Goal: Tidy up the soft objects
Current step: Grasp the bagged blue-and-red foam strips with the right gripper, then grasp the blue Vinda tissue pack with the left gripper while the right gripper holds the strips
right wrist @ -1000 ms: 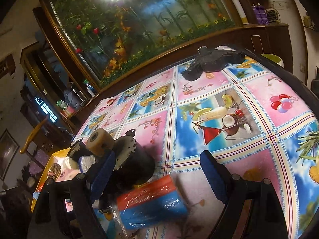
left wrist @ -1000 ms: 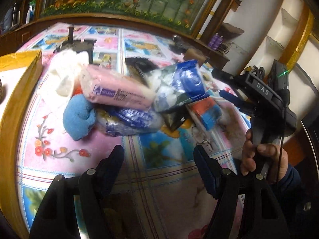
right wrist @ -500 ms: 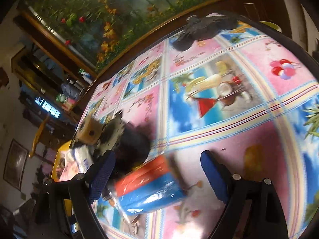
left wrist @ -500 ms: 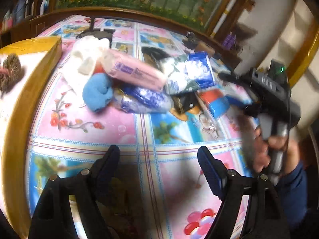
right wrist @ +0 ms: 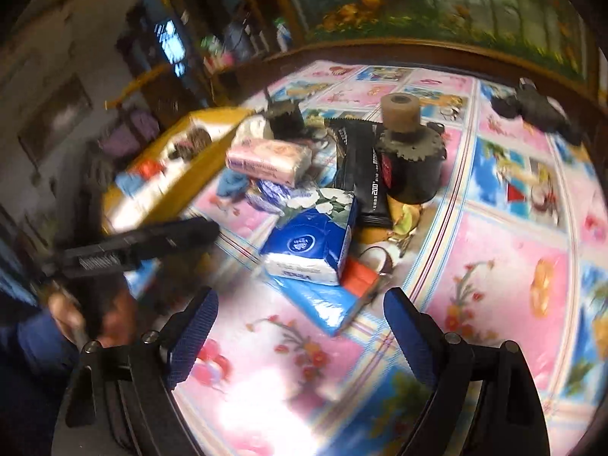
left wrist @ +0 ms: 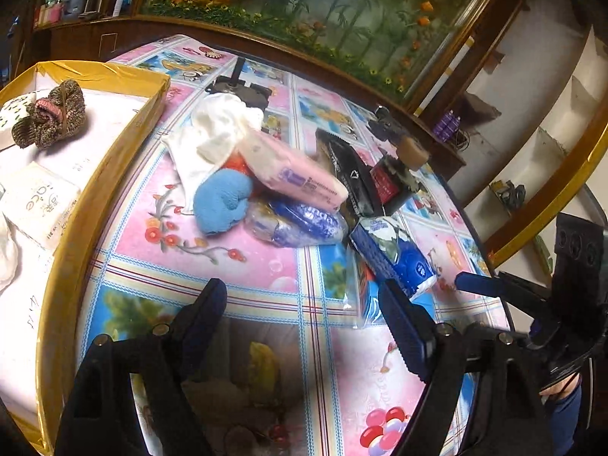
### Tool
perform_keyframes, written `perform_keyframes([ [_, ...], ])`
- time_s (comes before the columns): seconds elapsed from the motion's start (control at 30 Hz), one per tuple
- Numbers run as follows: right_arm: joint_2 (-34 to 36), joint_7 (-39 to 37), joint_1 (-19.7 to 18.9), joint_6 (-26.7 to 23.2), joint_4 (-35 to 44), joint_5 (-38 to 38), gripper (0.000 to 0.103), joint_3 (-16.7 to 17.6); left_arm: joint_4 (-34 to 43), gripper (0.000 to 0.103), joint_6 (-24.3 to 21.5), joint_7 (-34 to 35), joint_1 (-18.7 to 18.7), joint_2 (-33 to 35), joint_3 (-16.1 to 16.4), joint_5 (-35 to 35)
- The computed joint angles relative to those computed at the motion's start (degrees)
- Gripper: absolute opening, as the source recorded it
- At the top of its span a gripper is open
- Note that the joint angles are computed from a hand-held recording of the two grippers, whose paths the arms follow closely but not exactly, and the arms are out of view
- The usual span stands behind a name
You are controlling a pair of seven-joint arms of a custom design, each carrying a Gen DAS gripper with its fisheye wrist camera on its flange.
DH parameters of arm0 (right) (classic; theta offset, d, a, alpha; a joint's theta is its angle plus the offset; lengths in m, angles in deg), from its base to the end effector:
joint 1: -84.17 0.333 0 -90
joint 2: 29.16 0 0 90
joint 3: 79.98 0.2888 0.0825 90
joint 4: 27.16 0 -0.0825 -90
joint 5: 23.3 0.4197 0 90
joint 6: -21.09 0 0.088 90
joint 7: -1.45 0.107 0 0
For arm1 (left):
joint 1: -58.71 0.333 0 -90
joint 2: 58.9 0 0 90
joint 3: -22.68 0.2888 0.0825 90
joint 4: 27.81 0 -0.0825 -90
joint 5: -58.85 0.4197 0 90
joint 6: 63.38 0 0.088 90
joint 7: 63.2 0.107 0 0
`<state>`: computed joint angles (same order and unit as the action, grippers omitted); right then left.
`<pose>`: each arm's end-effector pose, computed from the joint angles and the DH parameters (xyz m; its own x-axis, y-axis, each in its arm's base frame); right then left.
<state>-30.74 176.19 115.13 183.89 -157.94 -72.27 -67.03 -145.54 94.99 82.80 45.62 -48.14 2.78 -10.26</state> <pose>0.3853 0.4260 0.3676 0.1230 -0.9632 -0.2390 -0.7886 0.0514 -0.6128 0.5498 -0.3050 0.3388 -0.5573 -0.7037 0.4407 -0.7570 0.2124 -0.6180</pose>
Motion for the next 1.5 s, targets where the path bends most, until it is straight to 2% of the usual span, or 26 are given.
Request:
perform_keyframes([
  [0.07, 2.47, -15.71, 0.49, -2.82, 2.43, 9.75, 0.092, -0.34, 0.10, 0.081, -0.09, 0.53, 0.07, -0.03, -0.09, -0.57],
  [0.1, 3.71, -20.18, 0.72, -5.35, 3.86, 11.82, 0.092, -0.44, 0.09, 0.081, -0.01, 1.06, 0.05, -0.11, -0.20, -0.99],
  [0.2, 8.00, -31.90, 0.83, -7.21, 7.65, 19.45, 0.092, -1.13, -0.02, 0.081, 0.57, 2.15, -0.23, -0.19, -0.33, -1.84],
  [0.23, 8.92, -31.66, 1.33, -7.44, 8.40, 18.66, 0.092, -1.94, 0.11, 0.081, 0.76, 2.05, -0.40, -0.04, -0.35, -1.84],
  [0.3, 10.06, -31.76, 2.01, -4.67, 8.89, 19.81, 0.090, -2.64, 0.02, 0.081, 1.21, 1.49, -0.52, -0.09, -0.29, -1.79],
  [0.37, 9.86, -29.26, 3.82, -6.05, 9.17, 17.79, 0.084, -3.39, -0.05, 0.081, 1.92, 2.02, -0.36, -0.24, -0.43, -3.56],
  [0.4, 9.31, -26.74, 4.96, -8.45, 9.12, 16.22, 0.076, -3.58, -0.05, 0.081, 1.95, 2.42, -0.26, -0.25, -0.40, -4.38],
  [0.5, 6.28, -12.46, 6.73, -12.12, 6.30, 10.31, 0.075, -3.75, 0.44, 0.081, 1.52, 0.39, -0.50, 0.40, 0.01, -2.90],
  [0.53, 5.27, -3.02, 6.21, -13.05, 4.82, 4.31, 0.076, -2.69, 0.81, 0.081, 1.40, -1.19, -0.68, 0.87, 0.16, -1.46],
  [0.57, 4.65, 4.46, 7.68, -14.30, 4.04, -1.65, 0.078, -3.59, 1.17, 0.081, 0.70, -2.27, -0.58, 1.30, 0.23, -0.27],
  [0.6, 5.01, 7.93, 7.67, -16.33, 4.41, -4.28, 0.080, -2.72, 1.68, 0.081, -0.29, -4.05, -0.55, 1.89, 0.36, 1.62],
  [0.63, 5.19, 7.38, 7.68, -18.33, 5.00, -4.55, 0.081, -1.91, 1.93, 0.081, -0.47, -5.70, -0.62, 2.30, 0.40, 3.43],
  [0.7, 5.42, 4.84, 7.04, -17.75, 5.07, -2.86, 0.090, -1.32, 2.18, 0.081, 0.32, -8.86, -0.92, 2.97, 0.28, 7.45],
  [0.77, 5.23, 4.80, 6.07, -13.64, 4.16, -3.23, 0.098, -1.58, 1.70, 0.081, 0.33, -7.97, -0.20, 2.60, -0.75, 7.50],
  [0.8, 4.67, 4.98, 5.45, -10.45, 2.97, -3.49, 0.103, -1.88, 1.21, 0.081, 1.79, -8.59, -0.72, 2.37, -0.80, 9.30],
  [0.83, 4.05, 5.88, 5.02, -8.79, 2.06, -4.18, 0.103, -2.03, 0.92, 0.081, 2.61, -10.14, -1.19, 2.31, -0.67, 11.57],
  [0.9, 3.52, 7.49, 4.41, -7.69, 1.38, -5.06, 0.103, -1.98, 1.06, 0.081, 1.34, -9.04, -0.42, 2.41, -1.49, 11.91],
  [0.97, 5.82, 7.05, 4.17, -8.95, 4.14, -4.60, 0.103, -1.63, 1.18, 0.081, 0.82, -8.61, -0.04, 2.53, -1.75, 12.36],
  [1.07, 7.22, 6.22, 4.90, -14.13, 6.77, -1.75, 0.103, -1.78, 1.26, 0.081, 0.55, -8.13, 0.63, 2.57, -1.90, 11.68],
  [1.23, 10.14, -4.18, 5.07, -18.01, 11.31, 5.78, 0.102, -2.01, 1.30, 0.081, -1.38, -6.95, 1.84, 2.18, -1.98, 7.59],
  [1.27, 10.46, -5.69, 5.28, -18.00, 11.84, 7.35, 0.098, -2.00, 1.37, 0.081, -1.47, -6.42, 1.76, 2.19, -1.90, 7.29],
  [1.33, 10.87, -9.02, 6.27, -21.07, 13.90, 11.04, 0.065, -1.51, 1.84, 0.081, -2.20, -6.87, 1.48, 2.60, -1.53, 7.96],
  [1.4, 10.36, -8.81, 7.30, -23.07, 14.38, 15.02, 0.061, -1.02, 1.88, 0.081, -3.20, -6.42, 1.74, 2.53, -1.50, 7.20],
  [1.5, 9.80, -1.08, 10.27, -25.25, 13.82, 12.64, 0.061, -0.60, 1.89, 0.081, -4.21, -5.52, 2.32, 2.42, -1.42, 4.46],
])
